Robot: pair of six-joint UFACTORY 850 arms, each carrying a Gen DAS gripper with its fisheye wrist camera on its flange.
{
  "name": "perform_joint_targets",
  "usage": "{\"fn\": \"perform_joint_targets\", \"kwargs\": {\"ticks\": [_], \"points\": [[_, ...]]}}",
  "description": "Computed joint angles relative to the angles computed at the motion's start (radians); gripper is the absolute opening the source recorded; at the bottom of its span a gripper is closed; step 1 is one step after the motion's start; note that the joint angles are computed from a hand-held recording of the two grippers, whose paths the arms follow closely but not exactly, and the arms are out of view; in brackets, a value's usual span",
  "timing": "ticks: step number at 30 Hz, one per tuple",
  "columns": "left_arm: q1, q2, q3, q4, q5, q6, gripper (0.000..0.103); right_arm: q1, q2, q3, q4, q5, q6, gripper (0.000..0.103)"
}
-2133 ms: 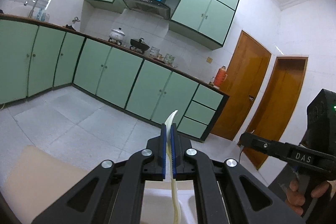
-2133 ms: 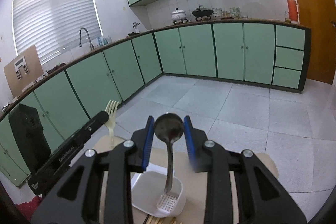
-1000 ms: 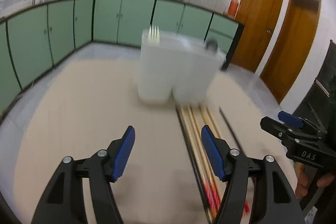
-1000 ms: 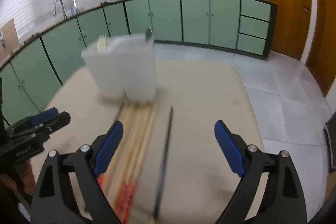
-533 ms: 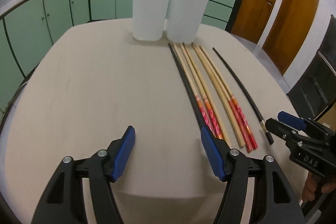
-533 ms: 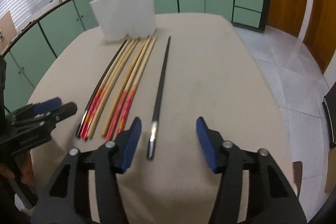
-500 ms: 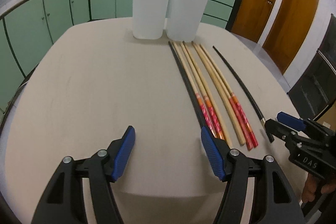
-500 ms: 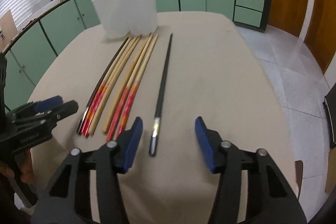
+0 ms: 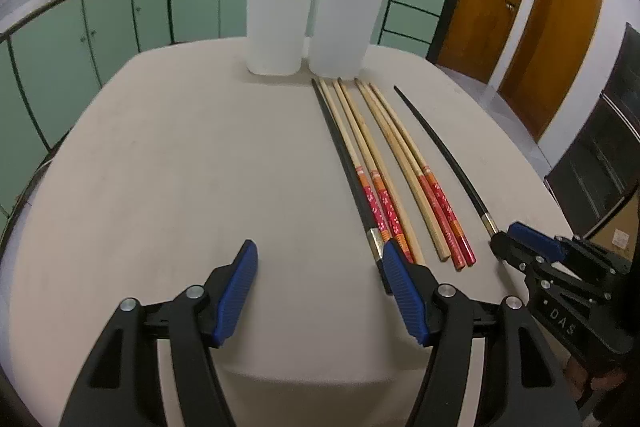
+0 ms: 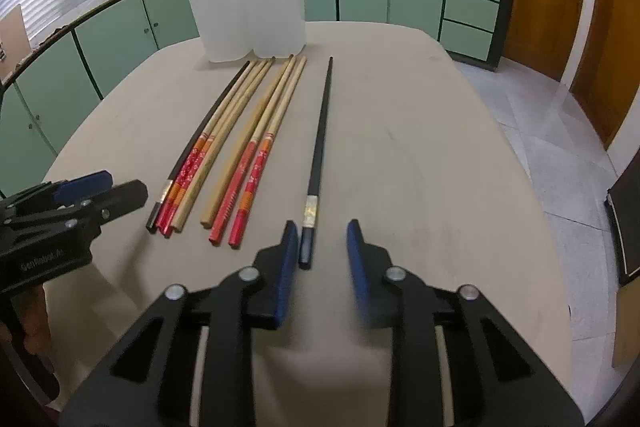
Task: Organize utensils
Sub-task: 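Grasp a black chopstick with the right tool while the left tool grasps another black chopstick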
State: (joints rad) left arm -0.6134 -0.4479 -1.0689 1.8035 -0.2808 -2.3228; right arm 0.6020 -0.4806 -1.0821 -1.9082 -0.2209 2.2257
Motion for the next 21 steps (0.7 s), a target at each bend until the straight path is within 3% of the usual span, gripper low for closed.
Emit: {"fn": "perform_joint_targets", "kwargs": {"ticks": [10,13,21], "points": [[-0.012,-0.002,0.005,-0.012,0.003,0.028,0.062,0.001,0.007,0.008,-0.019,0.000,0.033,0.022],[-0.018,-0.005,0.005,-0.001,-0.015,0.014,0.062,-0.001,0.004,0.008,-0.091,0.009,0.107,0.006],[-0.026,0.002,0.021,0.074,-0.027,-0.082,0.062,-0.003,0.003,0.015,-0.207,-0.001,0.241,0.006]]}}
